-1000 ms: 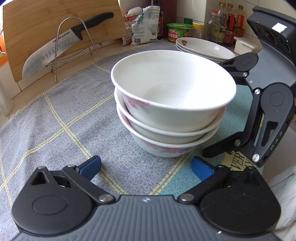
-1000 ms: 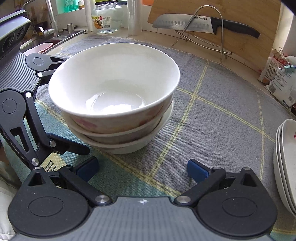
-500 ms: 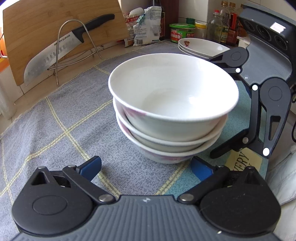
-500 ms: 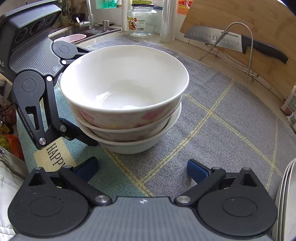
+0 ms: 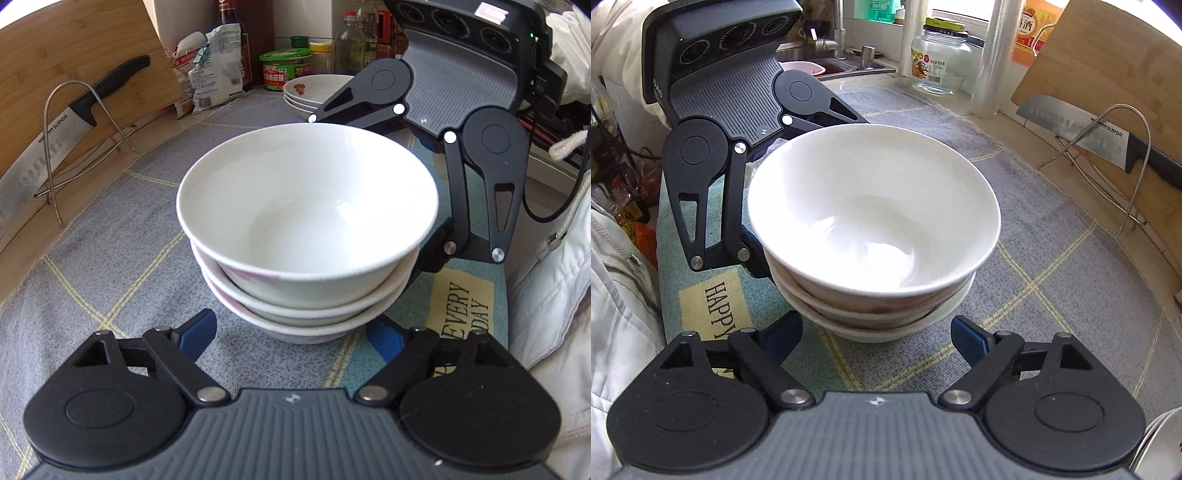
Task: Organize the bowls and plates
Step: 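Grasp the stacked bowls from opposite sides with both grippers, then lift and carry the bowl stack with both grippers to the flower plates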
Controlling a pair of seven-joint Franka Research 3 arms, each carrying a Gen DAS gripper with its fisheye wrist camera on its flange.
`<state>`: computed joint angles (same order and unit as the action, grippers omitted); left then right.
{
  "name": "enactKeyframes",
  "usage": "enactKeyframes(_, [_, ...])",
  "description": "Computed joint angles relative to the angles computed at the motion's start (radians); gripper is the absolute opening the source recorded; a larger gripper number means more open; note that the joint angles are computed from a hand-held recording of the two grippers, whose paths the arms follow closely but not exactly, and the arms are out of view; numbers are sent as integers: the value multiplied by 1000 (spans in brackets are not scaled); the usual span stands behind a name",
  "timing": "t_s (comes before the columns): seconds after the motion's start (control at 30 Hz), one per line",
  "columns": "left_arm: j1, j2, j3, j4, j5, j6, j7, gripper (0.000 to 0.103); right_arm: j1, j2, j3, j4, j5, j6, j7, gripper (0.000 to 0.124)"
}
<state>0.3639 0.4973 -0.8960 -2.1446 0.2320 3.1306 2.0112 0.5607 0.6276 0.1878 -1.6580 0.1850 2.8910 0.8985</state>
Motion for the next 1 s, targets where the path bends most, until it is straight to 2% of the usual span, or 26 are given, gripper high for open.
enactKeyframes(0.13, [74, 52, -85, 31, -3, -79, 94, 79, -19, 10, 17, 35, 1, -53, -40, 86])
enactKeyframes(0.37, [104, 104, -134, 90, -74, -195, 243, 79, -32, 20, 30, 72, 26, -122, -100, 83])
enactKeyframes(0.5, [98, 110, -132, 110, -123, -230, 294, 79, -31, 24, 26, 86, 39, -144, -113, 83])
enactKeyframes(0.67, [81, 94, -117, 112, -187, -237, 335, 79, -29, 22, 22, 87, 49, -152, -118, 83])
enactKeyframes(1.0, [-6, 15, -37, 106, -296, -225, 379, 79, -31, 23, 22, 93, 60, -151, -125, 83])
